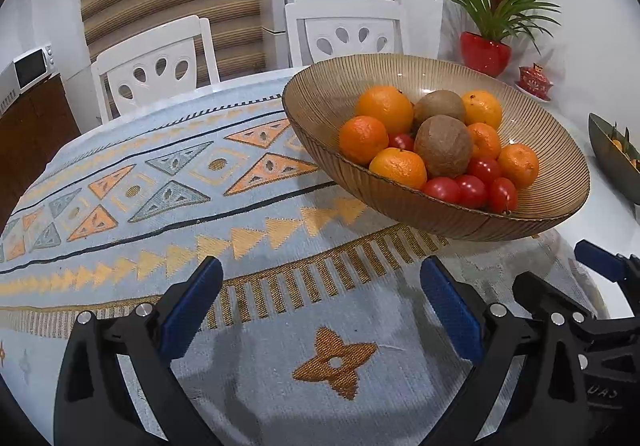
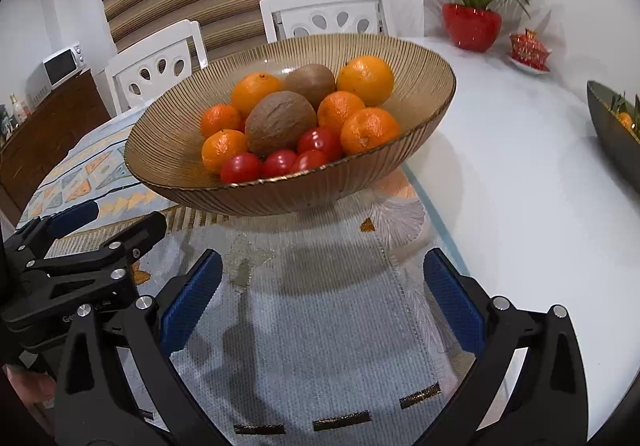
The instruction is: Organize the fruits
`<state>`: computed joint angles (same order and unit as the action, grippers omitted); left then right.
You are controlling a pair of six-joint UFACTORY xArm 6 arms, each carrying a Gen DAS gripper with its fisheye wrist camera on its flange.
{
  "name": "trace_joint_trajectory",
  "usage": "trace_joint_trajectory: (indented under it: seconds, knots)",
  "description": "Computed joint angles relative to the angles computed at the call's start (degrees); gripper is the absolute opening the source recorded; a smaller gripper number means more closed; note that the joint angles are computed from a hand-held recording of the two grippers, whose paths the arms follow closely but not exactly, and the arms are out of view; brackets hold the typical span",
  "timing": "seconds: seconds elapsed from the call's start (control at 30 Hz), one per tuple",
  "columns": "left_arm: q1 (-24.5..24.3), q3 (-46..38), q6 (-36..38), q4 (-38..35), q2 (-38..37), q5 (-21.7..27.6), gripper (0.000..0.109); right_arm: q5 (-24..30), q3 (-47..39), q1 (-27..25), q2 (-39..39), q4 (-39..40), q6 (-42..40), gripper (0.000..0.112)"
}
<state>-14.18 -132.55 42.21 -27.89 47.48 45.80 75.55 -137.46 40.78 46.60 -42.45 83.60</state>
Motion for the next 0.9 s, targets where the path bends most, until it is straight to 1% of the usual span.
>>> trace_joint_trajectory:
  seconds: [0.1, 0.23, 0.4, 0.9]
  knots:
    - [0.0, 0.4, 0.4, -0.2, -0.2, -0.3, 0.098, -1.0, 2.3, -0.1, -1.3, 0.0, 1.1, 0.1]
    - [0.0, 0.4, 0.4, -0.2, -0.3, -0.3, 0.098, -1.1, 2.2, -0.2, -1.3, 0.0, 1.0, 0.1]
    - [-0.3, 2.8, 0.6, -0.1, -1.6, -2.4, 0.098, -1.0, 2.2, -0.1, -1.3, 0.0, 1.0, 0.1]
    - [-0.4, 2.6, 0.0, 0.6, -1.4, -2.8, 0.098, -1.8, 3.4, -0.5, -1.9, 0.7, 1.2, 0.1]
